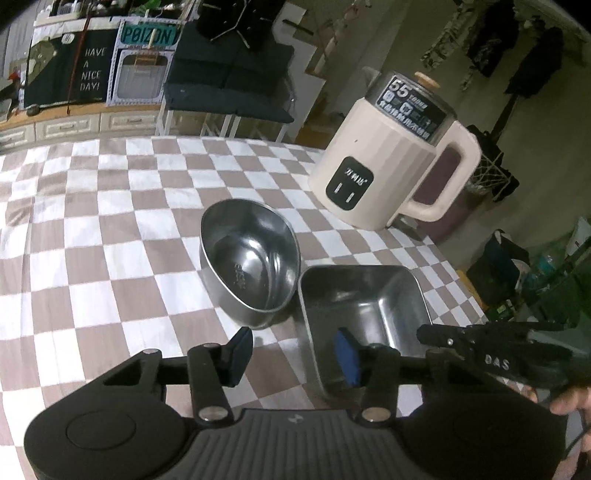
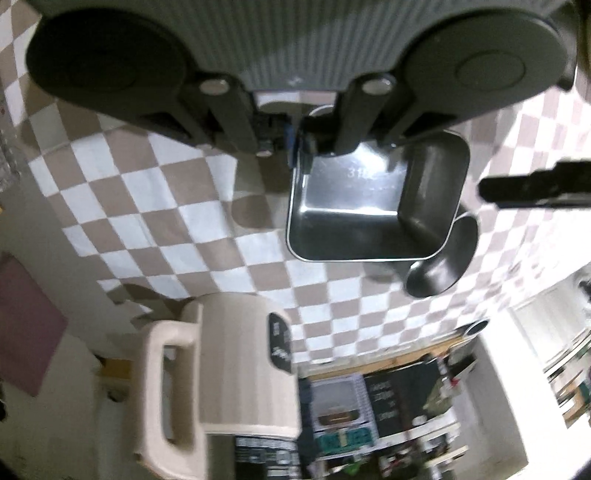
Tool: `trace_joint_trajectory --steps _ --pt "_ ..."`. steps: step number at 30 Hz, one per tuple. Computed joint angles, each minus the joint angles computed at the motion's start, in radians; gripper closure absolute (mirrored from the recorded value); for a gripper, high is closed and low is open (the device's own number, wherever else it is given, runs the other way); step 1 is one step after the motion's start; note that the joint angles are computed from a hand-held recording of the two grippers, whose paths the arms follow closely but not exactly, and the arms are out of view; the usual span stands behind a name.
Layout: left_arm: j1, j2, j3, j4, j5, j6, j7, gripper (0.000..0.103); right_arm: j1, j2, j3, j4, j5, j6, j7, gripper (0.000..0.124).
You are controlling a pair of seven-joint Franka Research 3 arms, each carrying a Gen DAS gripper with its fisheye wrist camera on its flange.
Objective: Organize plates and bowls
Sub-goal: 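Close the left gripper on the tray rim again beside the right gripper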
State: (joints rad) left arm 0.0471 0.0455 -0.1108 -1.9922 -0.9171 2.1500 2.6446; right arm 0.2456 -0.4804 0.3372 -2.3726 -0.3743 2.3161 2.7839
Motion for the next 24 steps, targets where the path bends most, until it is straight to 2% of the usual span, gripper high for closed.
trace_joint_trajectory --steps 4,9,11,14,18,24 --pt "-0.005 0.006 -0.003 -0.002 0.051 0.021 -0.055 0.054 0.016 0.033 -0.001 0.025 0.004 0.033 -0.041 0.12" --pt "-0.005 0.01 -0.004 -0.006 0.113 0.029 -0.095 0.085 0.033 0.092 -0.001 0.074 -0.005 0.02 -0.062 0.12" --pt "-0.003 0.009 -0.004 -0.007 0.131 0.02 -0.102 0.087 0.038 0.105 0.0 0.087 -0.013 0.01 -0.046 0.12" --pt "0.002 -0.004 0.0 -0.015 0.14 0.007 -0.094 0.087 0.05 0.068 -0.021 0.047 0.019 0.043 -0.026 0.121" --pt "0.004 -0.03 0.011 -0.035 0.156 -0.006 -0.091 0.087 0.047 0.076 -0.013 0.054 0.023 0.045 -0.022 0.121" --pt "0.021 -0.056 0.039 -0.025 0.087 -0.037 -0.086 0.088 0.041 0.071 0.012 0.073 -0.015 0.056 0.032 0.121"
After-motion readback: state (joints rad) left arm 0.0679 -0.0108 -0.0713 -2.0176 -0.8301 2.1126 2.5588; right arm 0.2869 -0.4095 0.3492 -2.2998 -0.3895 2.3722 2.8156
